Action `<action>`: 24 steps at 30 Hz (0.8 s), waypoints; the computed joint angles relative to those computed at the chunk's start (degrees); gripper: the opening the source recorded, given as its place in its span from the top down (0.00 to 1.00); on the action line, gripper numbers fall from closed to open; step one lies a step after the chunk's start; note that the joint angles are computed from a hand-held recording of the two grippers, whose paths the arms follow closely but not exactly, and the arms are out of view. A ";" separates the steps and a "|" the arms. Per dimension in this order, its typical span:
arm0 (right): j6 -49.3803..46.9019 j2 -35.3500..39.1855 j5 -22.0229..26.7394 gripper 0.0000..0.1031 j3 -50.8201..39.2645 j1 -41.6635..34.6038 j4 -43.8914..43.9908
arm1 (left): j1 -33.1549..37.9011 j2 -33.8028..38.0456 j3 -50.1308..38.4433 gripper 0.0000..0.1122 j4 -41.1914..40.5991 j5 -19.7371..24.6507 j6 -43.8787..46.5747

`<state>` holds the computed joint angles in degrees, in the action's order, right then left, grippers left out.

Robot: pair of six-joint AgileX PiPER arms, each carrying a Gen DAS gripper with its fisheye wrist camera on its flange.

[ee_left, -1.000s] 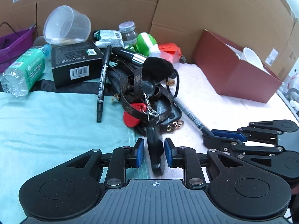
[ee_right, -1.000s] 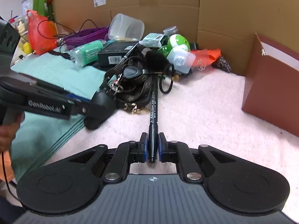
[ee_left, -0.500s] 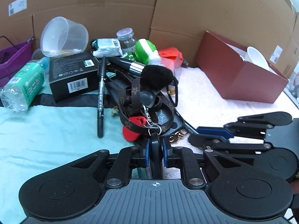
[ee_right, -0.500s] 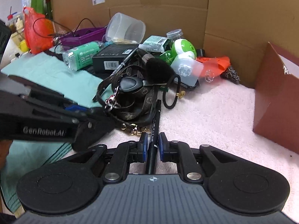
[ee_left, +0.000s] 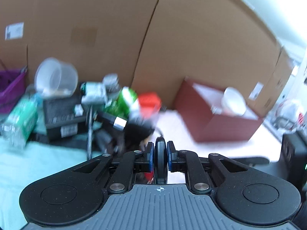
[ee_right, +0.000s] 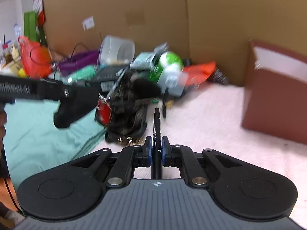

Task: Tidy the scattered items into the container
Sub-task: 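Grasp the red keychain with the left gripper while the right gripper holds the marker, then carry the marker and keychain into the maroon box and open both grippers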

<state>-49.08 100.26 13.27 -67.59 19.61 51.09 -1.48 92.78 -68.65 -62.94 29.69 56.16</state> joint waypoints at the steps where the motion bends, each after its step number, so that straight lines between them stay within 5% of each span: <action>1: -2.00 -0.80 -0.31 0.89 0.56 -0.23 1.93 | -0.52 0.00 -0.98 0.92 0.16 -0.44 -0.55; 14: -23.76 -6.78 -1.87 0.89 3.87 -3.79 23.45 | -6.43 5.70 -14.31 0.92 8.85 0.59 -12.73; 24: -33.20 -8.21 -3.51 0.89 2.51 -8.92 31.87 | -14.05 16.34 -38.62 0.92 22.89 5.27 -26.55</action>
